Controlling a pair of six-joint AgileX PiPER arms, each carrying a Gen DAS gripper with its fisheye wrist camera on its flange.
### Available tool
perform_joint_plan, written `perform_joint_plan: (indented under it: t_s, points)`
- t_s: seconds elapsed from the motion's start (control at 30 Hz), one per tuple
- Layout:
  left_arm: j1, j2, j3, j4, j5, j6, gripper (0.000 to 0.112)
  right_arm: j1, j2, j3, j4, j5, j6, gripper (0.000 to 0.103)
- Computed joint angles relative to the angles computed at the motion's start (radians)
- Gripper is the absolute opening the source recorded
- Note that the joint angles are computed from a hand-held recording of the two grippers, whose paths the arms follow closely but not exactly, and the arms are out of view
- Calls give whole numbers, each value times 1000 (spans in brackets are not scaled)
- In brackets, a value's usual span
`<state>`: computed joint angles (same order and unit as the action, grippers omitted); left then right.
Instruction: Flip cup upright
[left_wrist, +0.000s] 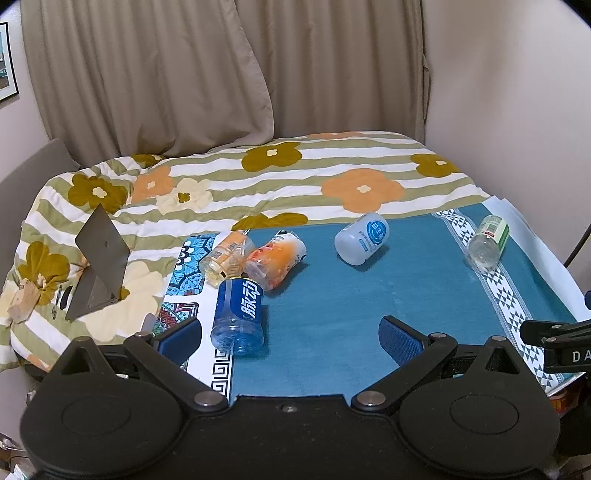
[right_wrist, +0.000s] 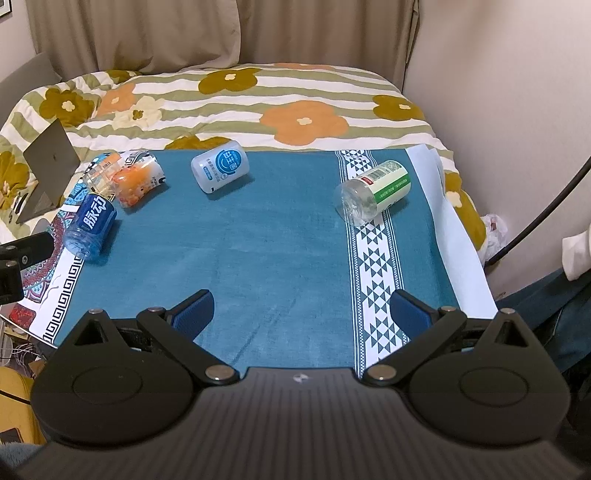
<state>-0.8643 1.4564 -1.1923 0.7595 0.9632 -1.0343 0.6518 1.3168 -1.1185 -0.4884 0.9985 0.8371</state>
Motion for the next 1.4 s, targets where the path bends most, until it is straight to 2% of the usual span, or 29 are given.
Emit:
perform_joint_plan:
  t_s: [0.23, 0.53, 0.6, 0.7, 0.9, 1.0, 1.13, 1.4]
  points:
    - [16, -16, 2, -21, -7, 34, 103, 25, -5, 3, -22, 11, 34, 103]
    - [96, 2, -71, -130, -34, 224, 103, -10, 10, -77, -3, 58, 19, 103]
    - [126, 19, -94, -177, -58, 283, 103, -44, 26, -96, 9, 56, 15, 103]
    - [153, 55, -130, -204, -89, 338, 103, -140, 42, -102, 81, 5, -15, 103]
    - [166, 188, -264, -217, -76, 367, 103, -368, 128, -136, 244, -106, -161, 103]
    - [172, 276, -351, -236, -54, 381, 103, -471, 197, -167, 339, -173, -259, 103]
    - [175, 399, -488, -276, -7, 406, 103, -584, 333, -259, 486, -211, -383, 103]
    - [173, 658, -828, -323, 149, 459, 103, -720, 629, -498, 714, -173, -531, 103]
